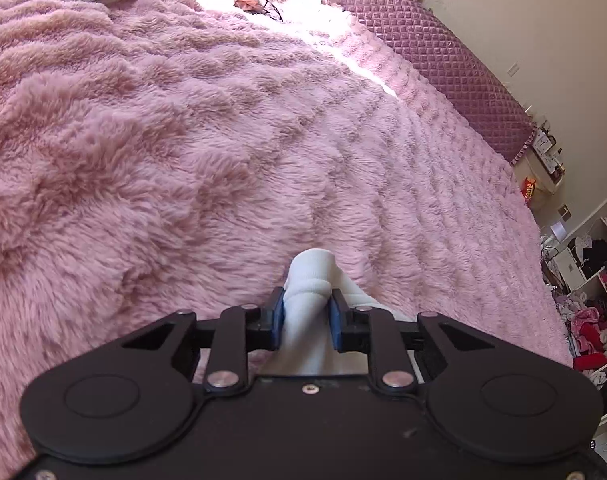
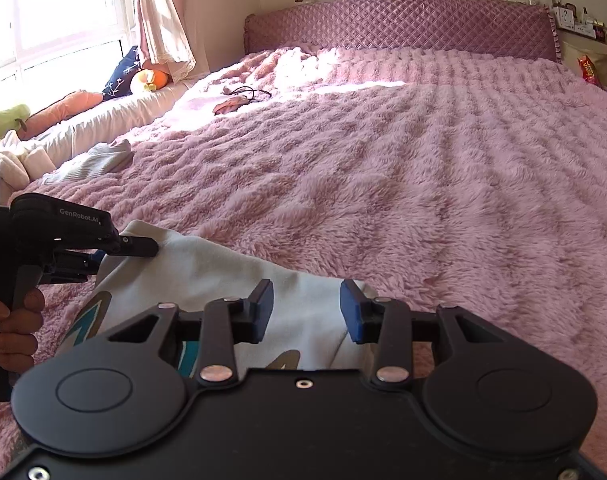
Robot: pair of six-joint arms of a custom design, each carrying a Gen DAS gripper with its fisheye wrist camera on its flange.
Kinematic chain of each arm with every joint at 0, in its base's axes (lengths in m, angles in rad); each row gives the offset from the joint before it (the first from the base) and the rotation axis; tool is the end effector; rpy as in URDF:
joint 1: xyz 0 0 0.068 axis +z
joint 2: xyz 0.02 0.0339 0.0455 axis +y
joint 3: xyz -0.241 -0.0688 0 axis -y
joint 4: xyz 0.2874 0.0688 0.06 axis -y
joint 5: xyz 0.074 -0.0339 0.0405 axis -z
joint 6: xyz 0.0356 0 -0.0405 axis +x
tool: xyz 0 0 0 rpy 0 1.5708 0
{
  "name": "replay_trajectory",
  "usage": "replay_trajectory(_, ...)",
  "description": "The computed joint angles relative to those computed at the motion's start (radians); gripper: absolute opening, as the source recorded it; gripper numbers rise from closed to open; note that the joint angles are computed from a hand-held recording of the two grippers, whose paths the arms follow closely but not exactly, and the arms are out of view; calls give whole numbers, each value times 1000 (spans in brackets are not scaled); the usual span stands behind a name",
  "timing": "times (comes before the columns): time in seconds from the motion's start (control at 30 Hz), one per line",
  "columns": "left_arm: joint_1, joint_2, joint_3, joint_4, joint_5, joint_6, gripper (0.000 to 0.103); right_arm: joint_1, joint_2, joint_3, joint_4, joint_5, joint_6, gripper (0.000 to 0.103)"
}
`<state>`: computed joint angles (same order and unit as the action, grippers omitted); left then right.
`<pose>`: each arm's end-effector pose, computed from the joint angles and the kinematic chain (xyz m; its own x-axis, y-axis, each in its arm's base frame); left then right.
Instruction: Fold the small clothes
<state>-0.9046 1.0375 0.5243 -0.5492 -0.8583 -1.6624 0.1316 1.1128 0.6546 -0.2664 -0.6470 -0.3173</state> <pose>0.1600 -0.1600 0.1472 -0.2357 -0.7535 -0.6137 -0.5638 0.6204 -0.5452 0.2692 0.0573 0.1885 -0.4520 -0.3110 -0.8360 -0.7296 0.6681 0.1460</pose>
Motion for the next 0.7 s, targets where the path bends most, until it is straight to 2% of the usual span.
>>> replay_trajectory(0.07,11,-6,1,-19,-19,-13,20,17,65,56,-27,22,-3,38)
replay_trajectory(0.17,90,42,-11,32,83,39,20,51,177,108,-57,99,-11,35)
replay_trajectory(0.2,96,54,-17,51,92,47,20,56,188,106,-48,114,-16,34)
replay_trajectory(0.3,103,74,0,38,90,71,20,61,165,111,-67,117,-10,34)
replay_trajectory(0.37,89,19,1,3,83,65,23,44,105,91,-72,83,2,34)
replay_trajectory(0.43,23,-13,37,-101,45,18,42,7,51,85,-114,6,-6,35)
replay_trajectory(0.5,-90,29,120,-251,-11,-58,77,-44,-32,72,-218,-72,-67,35)
replay_trajectory(0.57,-273,198,283,-494,-67,-262,77,-113,-138,37,-346,-120,-164,38)
replay_trajectory(0.63,-415,350,413,-634,-60,-396,78,-200,-221,1,-485,-168,-307,40)
replay_trajectory(0.7,-546,510,543,-726,-40,-554,78,-304,-272,-20,-638,-193,-436,40)
